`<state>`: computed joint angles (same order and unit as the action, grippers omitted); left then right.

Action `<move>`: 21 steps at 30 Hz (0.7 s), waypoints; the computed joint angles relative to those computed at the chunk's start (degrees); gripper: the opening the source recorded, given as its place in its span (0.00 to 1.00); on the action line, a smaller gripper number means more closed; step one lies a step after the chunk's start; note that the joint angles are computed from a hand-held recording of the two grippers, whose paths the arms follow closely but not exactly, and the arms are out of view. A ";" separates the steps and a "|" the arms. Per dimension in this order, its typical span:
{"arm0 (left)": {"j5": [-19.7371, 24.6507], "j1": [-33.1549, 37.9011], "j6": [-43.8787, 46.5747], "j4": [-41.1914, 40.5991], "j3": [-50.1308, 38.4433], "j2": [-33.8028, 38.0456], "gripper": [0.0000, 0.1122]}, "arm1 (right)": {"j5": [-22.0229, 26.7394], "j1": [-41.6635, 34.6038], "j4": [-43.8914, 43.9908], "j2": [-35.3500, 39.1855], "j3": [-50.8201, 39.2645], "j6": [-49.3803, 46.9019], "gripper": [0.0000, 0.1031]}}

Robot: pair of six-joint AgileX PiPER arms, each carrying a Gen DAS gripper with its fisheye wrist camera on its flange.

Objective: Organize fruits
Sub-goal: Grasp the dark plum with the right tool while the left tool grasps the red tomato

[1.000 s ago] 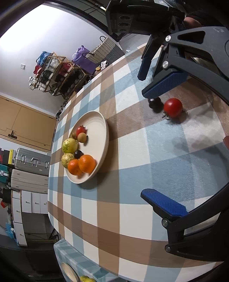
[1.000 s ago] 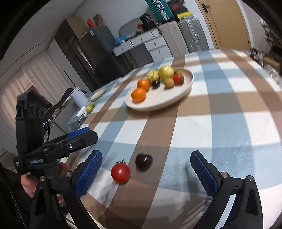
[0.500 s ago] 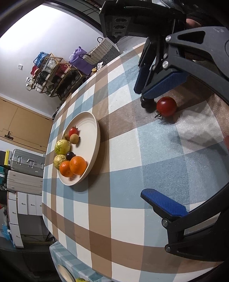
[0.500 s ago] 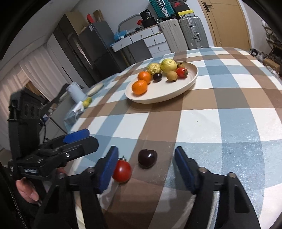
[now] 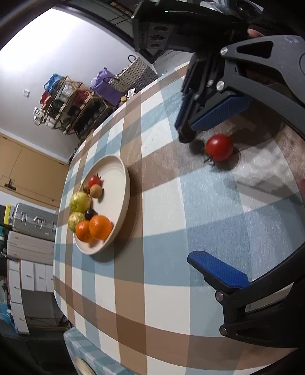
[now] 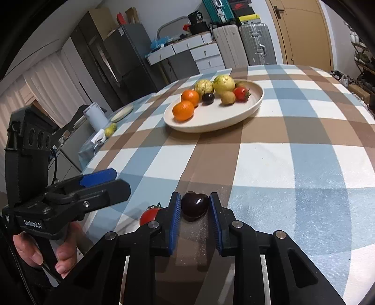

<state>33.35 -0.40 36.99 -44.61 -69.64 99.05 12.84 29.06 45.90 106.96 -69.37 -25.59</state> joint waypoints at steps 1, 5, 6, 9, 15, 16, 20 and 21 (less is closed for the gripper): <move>0.06 -0.36 0.29 0.10 -0.04 -0.03 0.91 | -0.47 -0.18 1.05 -0.34 0.34 -1.01 0.24; 0.85 -2.05 -0.84 2.27 -1.01 0.64 0.91 | -1.09 -1.33 4.02 -1.36 1.06 -3.93 0.24; 1.32 -2.47 -1.05 2.78 -1.41 0.97 0.91 | -1.34 -1.66 5.27 -1.62 1.34 -5.15 0.24; 3.66 -3.46 -0.05 3.40 -2.46 2.01 0.91 | -2.27 -2.24 4.23 -2.40 2.15 -4.12 0.24; 4.45 -6.60 -2.31 7.36 -3.37 3.37 0.91 | -3.53 -3.57 15.29 -4.11 4.89 -15.60 0.24; 4.87 -6.86 -2.12 7.34 -3.58 3.57 0.91 | -3.51 -3.78 17.45 -4.25 5.21 -17.72 0.24; 3.69 -8.07 -0.92 8.11 -2.96 2.89 0.86 | -3.65 -4.25 22.97 -4.81 6.17 -23.29 0.24; 3.48 -8.27 -1.00 8.62 -2.85 2.65 0.83 | -3.58 -4.35 24.70 -4.92 6.41 -25.12 0.24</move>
<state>36.84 -8.67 35.99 -35.99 -72.49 101.70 9.26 24.71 70.60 102.04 -62.96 -50.71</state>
